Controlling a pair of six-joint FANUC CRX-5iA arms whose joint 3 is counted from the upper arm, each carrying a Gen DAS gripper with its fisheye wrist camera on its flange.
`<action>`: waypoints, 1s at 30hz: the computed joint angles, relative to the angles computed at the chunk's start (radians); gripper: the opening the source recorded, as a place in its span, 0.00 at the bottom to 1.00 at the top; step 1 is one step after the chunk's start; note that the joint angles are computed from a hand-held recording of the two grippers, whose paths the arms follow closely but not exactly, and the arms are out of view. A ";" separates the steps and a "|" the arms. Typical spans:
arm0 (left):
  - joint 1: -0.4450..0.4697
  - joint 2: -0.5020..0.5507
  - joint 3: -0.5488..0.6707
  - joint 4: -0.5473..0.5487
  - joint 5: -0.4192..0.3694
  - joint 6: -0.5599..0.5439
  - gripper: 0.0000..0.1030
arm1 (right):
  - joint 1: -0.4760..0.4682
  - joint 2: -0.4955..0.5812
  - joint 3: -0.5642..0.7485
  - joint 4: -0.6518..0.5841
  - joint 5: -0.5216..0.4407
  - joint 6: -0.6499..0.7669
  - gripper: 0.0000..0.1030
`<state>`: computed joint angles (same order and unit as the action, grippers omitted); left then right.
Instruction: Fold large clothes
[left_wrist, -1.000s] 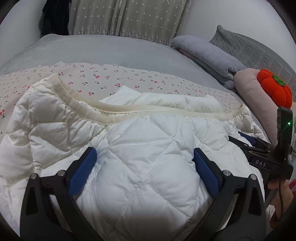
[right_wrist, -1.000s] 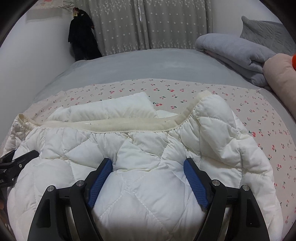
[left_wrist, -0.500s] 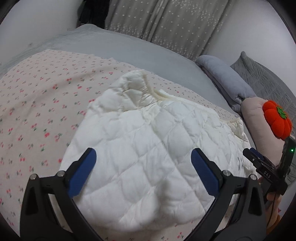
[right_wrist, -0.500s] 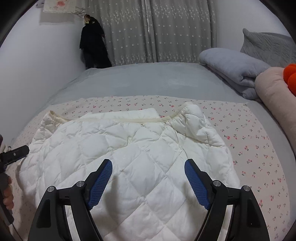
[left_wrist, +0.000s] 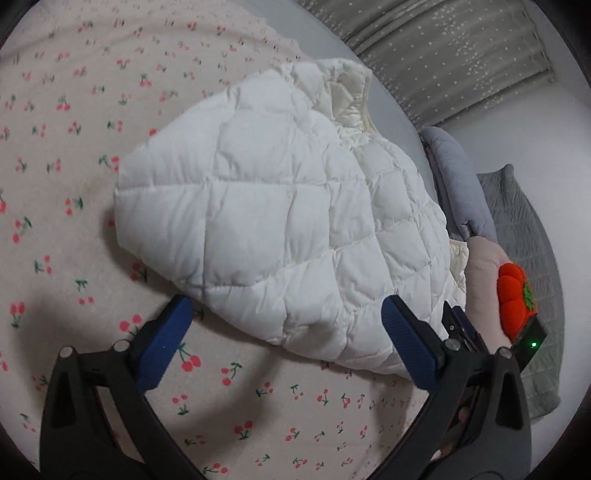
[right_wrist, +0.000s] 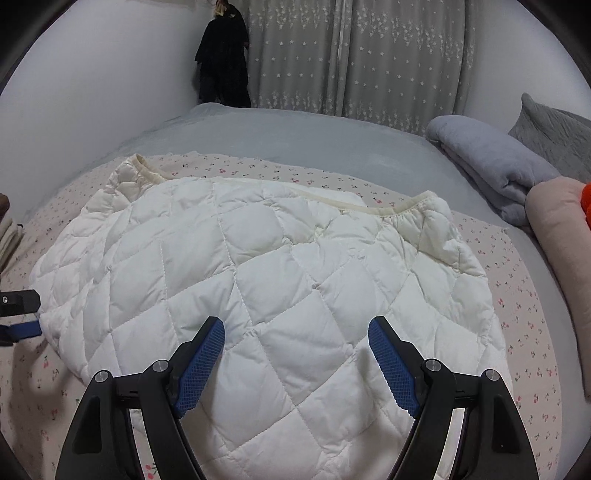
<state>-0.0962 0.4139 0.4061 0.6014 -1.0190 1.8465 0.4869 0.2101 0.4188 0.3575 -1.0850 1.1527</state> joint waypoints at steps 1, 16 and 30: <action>0.005 0.006 -0.032 0.061 0.004 -0.001 0.99 | -0.008 0.003 0.010 -0.025 -0.004 0.000 0.80; -0.073 -0.062 -0.238 0.111 0.490 0.022 0.78 | -0.068 0.007 0.093 -0.305 0.079 -0.005 0.67; -0.205 -0.034 -0.122 0.305 0.704 -0.649 0.19 | -0.081 0.060 0.084 -0.392 0.053 -0.018 0.63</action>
